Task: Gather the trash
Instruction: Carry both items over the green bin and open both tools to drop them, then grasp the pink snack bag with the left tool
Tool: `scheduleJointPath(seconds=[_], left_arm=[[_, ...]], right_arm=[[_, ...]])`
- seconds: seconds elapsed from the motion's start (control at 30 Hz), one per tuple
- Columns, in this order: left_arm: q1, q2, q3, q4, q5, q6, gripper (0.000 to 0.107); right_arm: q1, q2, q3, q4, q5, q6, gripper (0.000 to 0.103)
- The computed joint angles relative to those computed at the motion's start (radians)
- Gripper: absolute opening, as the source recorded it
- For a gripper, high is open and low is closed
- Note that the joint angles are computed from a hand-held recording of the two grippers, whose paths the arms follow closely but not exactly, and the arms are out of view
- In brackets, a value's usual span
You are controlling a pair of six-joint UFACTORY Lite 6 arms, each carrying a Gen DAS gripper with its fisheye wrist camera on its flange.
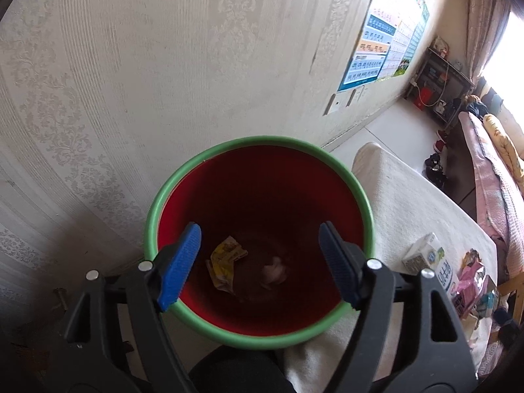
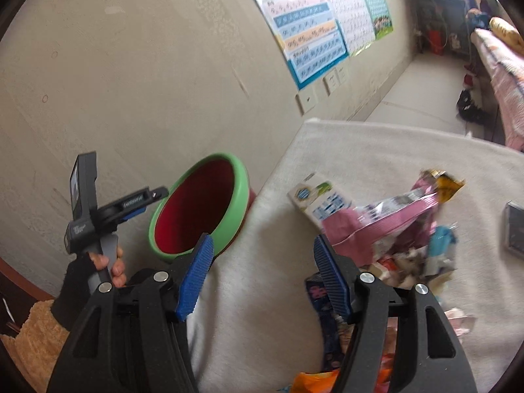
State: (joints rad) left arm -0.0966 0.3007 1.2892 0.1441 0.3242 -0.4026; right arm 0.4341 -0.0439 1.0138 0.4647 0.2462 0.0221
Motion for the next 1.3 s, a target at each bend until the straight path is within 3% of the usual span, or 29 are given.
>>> scheduleJointPath(seconds=[0.13, 0.33, 0.47, 0.57, 0.73, 0.93, 1.1, 1.3], left_arm=[[-0.080, -0.102, -0.100, 0.058, -0.019, -0.058, 0.072], [-0.253, -0.150, -0.152, -0.098, -0.021, 0.044, 0.072], [-0.393, -0.073, -0.064, -0.184, -0.007, 0.136, 0.072], [-0.476, 0.060, 0.117, -0.249, 0.036, 0.268, 0.072], [-0.558, 0.370, 0.531, -0.244, 0.202, 0.348, 0.072], [-0.611, 0.699, 0.996, -0.229, 0.428, 0.359, 0.072], [-0.615, 0.787, 1.098, -0.205, 0.495, 0.349, 0.058], [-0.611, 0.746, 1.027, -0.216, 0.454, 0.350, 0.056]], right_arm=[[-0.030, -0.130, -0.091, -0.349, -0.009, 0.305, 0.064], [-0.120, -0.292, -0.257, -0.503, 0.042, 0.404, 0.067], [-0.227, -0.400, -0.382, -0.319, 0.073, 0.226, 0.067], [-0.292, -0.468, -0.455, -0.195, 0.090, 0.104, 0.068], [-0.349, -0.521, -0.497, -0.020, 0.111, -0.066, 0.068], [-0.353, -0.539, -0.507, 0.009, 0.116, -0.073, 0.068], [-0.353, -0.511, -0.510, 0.072, 0.105, -0.122, 0.068], [-0.346, -0.487, -0.514, 0.103, 0.094, -0.145, 0.068]])
